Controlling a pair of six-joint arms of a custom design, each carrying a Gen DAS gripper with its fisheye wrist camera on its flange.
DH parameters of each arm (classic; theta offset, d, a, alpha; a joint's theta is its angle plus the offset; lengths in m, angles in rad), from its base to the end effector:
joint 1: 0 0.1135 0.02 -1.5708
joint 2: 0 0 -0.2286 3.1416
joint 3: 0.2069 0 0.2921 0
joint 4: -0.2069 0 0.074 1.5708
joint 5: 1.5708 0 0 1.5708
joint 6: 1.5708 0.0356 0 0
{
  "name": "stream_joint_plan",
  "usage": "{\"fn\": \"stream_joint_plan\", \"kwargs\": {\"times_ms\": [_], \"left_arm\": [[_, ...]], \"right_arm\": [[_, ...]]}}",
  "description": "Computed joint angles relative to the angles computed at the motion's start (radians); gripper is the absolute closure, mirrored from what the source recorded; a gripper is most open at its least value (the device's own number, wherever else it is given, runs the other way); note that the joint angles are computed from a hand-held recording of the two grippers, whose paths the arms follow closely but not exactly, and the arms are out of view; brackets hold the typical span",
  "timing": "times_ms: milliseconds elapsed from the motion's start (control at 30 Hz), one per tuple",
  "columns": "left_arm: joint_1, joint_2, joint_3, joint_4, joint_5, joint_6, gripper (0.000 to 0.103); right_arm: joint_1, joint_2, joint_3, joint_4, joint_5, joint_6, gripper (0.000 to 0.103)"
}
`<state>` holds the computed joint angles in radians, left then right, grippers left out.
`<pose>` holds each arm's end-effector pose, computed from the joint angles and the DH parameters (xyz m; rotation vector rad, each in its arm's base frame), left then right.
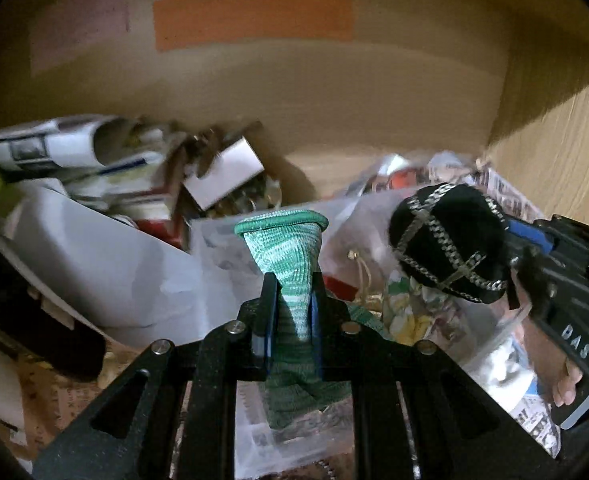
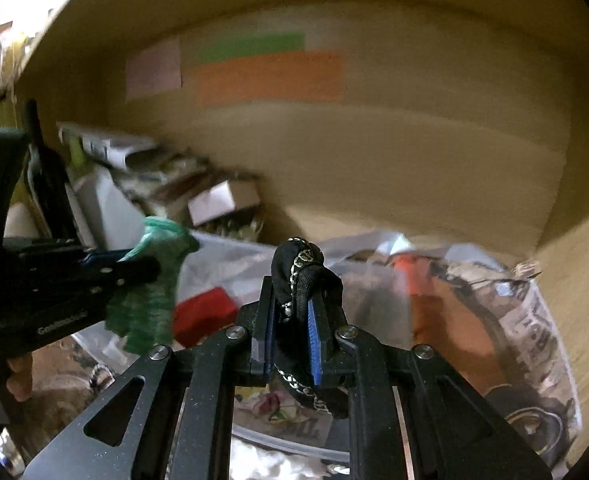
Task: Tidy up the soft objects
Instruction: 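Carry the glove and cap over the clear box and open both tools, then grasp the green-and-yellow sponge with the left tool while the right tool grasps the white cloth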
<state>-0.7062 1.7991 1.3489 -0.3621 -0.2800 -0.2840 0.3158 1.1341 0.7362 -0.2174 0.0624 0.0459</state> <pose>0.3333 -0.2713 0.1873 0.3625 2.3198 -0.1532 0.2854 0.0909 0.2020 -0.2593 2.1726 0.1366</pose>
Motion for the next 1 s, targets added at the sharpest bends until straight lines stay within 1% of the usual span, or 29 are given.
{"fn": "stream_joint_plan", "kwargs": {"times_ms": [200, 333, 367, 433, 467, 500, 533, 667, 733, 800, 833, 867, 933, 967, 1000], "left_arm": [[0.003, 0.054, 0.039, -0.024, 0.027, 0.008, 0.089], [0.006, 0.071, 0.056, -0.043, 0.058, 0.013, 0.084], [0.0, 0.058, 0.041, -0.038, 0.054, 0.013, 0.083], [-0.01, 0.035, 0.019, -0.027, 0.035, 0.02, 0.073], [-0.014, 0.018, 0.002, -0.02, 0.028, 0.021, 0.07], [-0.018, 0.0, -0.014, -0.01, 0.022, 0.023, 0.064], [-0.023, -0.028, -0.038, 0.001, 0.015, 0.023, 0.06], [-0.036, -0.116, -0.101, 0.02, -0.005, 0.023, 0.052], [-0.044, -0.167, -0.138, 0.032, -0.025, 0.027, 0.041], [-0.057, -0.227, -0.182, 0.042, -0.055, 0.025, 0.032], [-0.063, -0.255, -0.203, 0.045, -0.064, 0.023, 0.028], [-0.066, -0.275, -0.218, 0.046, -0.068, 0.02, 0.026], [-0.079, -0.329, -0.259, 0.04, -0.083, 0.008, 0.016], [-0.084, -0.347, -0.276, 0.041, -0.088, 0.002, 0.014], [-0.093, -0.383, -0.309, 0.042, -0.096, -0.007, 0.011]], "right_arm": [[0.017, 0.077, 0.039, -0.042, -0.053, -0.028, 0.09], [0.023, 0.104, 0.068, -0.093, -0.077, -0.034, 0.09], [0.022, 0.11, 0.079, -0.11, -0.09, -0.032, 0.088], [0.021, 0.104, 0.078, -0.115, -0.091, -0.03, 0.079], [0.024, 0.097, 0.073, -0.111, -0.086, -0.027, 0.071], [0.023, 0.081, 0.066, -0.111, -0.085, -0.025, 0.066], [0.025, 0.076, 0.064, -0.109, -0.085, -0.023, 0.064], [0.034, -0.013, 0.032, -0.115, -0.071, -0.021, 0.054], [0.04, -0.061, 0.016, -0.121, -0.063, -0.019, 0.049], [0.047, -0.119, -0.004, -0.13, -0.05, -0.021, 0.04], [0.052, -0.145, -0.014, -0.135, -0.044, -0.021, 0.039], [0.054, -0.175, -0.025, -0.143, -0.041, -0.02, 0.037], [0.057, -0.234, -0.052, -0.153, -0.037, -0.016, 0.032], [0.06, -0.27, -0.071, -0.162, -0.031, -0.013, 0.027], [0.062, -0.3, -0.087, -0.169, -0.028, -0.011, 0.025]]}}
